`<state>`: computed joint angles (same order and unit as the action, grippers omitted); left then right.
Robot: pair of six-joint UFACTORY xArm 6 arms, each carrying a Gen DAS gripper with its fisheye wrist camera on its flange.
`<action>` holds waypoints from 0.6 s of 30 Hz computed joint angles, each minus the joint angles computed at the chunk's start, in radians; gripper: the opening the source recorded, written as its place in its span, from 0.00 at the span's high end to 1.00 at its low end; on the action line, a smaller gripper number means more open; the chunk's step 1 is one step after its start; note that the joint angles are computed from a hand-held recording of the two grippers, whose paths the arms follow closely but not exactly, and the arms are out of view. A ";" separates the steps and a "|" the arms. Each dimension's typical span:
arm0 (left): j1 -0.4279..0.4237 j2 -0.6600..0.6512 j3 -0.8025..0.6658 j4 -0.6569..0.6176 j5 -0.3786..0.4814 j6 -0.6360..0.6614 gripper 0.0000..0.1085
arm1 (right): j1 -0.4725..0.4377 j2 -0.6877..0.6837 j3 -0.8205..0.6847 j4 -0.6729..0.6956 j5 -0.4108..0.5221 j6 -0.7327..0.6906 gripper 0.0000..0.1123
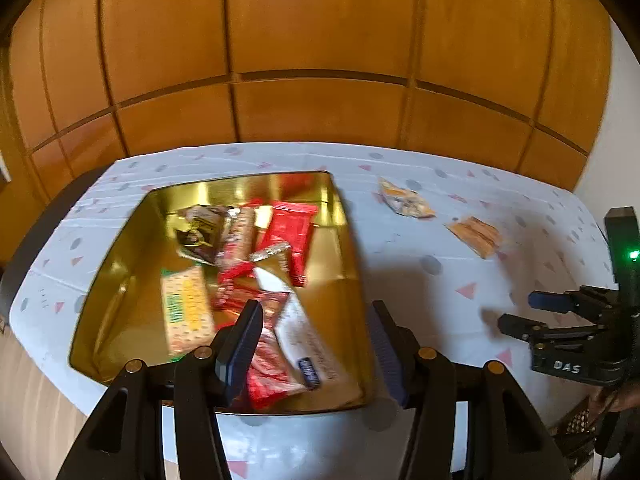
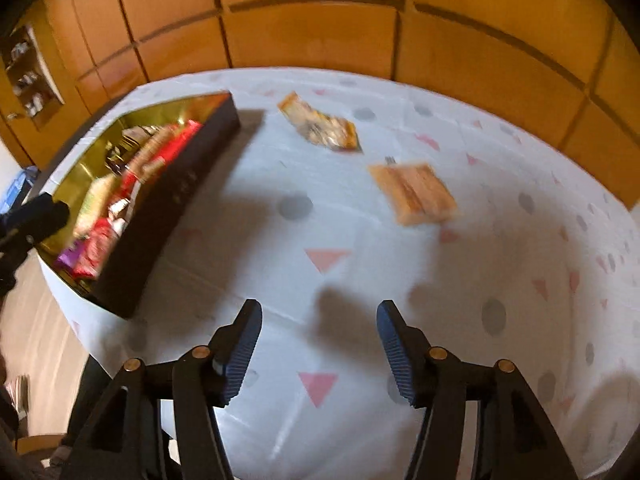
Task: Organize snacks
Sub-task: 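Move both grippers away from the tin toward the snacks on the cloth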
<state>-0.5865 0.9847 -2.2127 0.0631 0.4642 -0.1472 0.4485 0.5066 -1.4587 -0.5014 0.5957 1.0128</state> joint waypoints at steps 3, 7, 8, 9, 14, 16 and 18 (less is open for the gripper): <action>-0.015 0.006 -0.008 -0.015 0.012 0.036 0.49 | -0.005 -0.023 0.049 -0.023 -0.018 0.042 0.46; -0.030 0.027 -0.041 -0.043 0.038 0.085 0.49 | -0.010 -0.042 0.078 -0.022 -0.016 0.036 0.46; -0.032 0.026 -0.041 -0.046 0.040 0.092 0.49 | -0.012 -0.046 0.083 -0.012 -0.016 0.024 0.46; -0.034 0.025 -0.039 -0.048 0.040 0.098 0.49 | -0.012 -0.050 0.087 -0.016 -0.013 0.024 0.46; -0.047 0.046 -0.076 -0.054 0.068 0.124 0.49 | -0.021 -0.064 0.100 -0.003 0.013 -0.009 0.44; -0.051 0.044 -0.076 -0.055 0.067 0.131 0.49 | -0.029 -0.082 0.114 -0.015 0.020 -0.013 0.44; -0.053 0.045 -0.077 -0.064 0.064 0.142 0.49 | -0.038 -0.100 0.123 -0.029 0.029 -0.013 0.44</action>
<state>-0.6398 1.0295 -2.2896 -0.0013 0.5283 -0.0049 0.4109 0.4066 -1.3356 -0.5301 0.6243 0.9999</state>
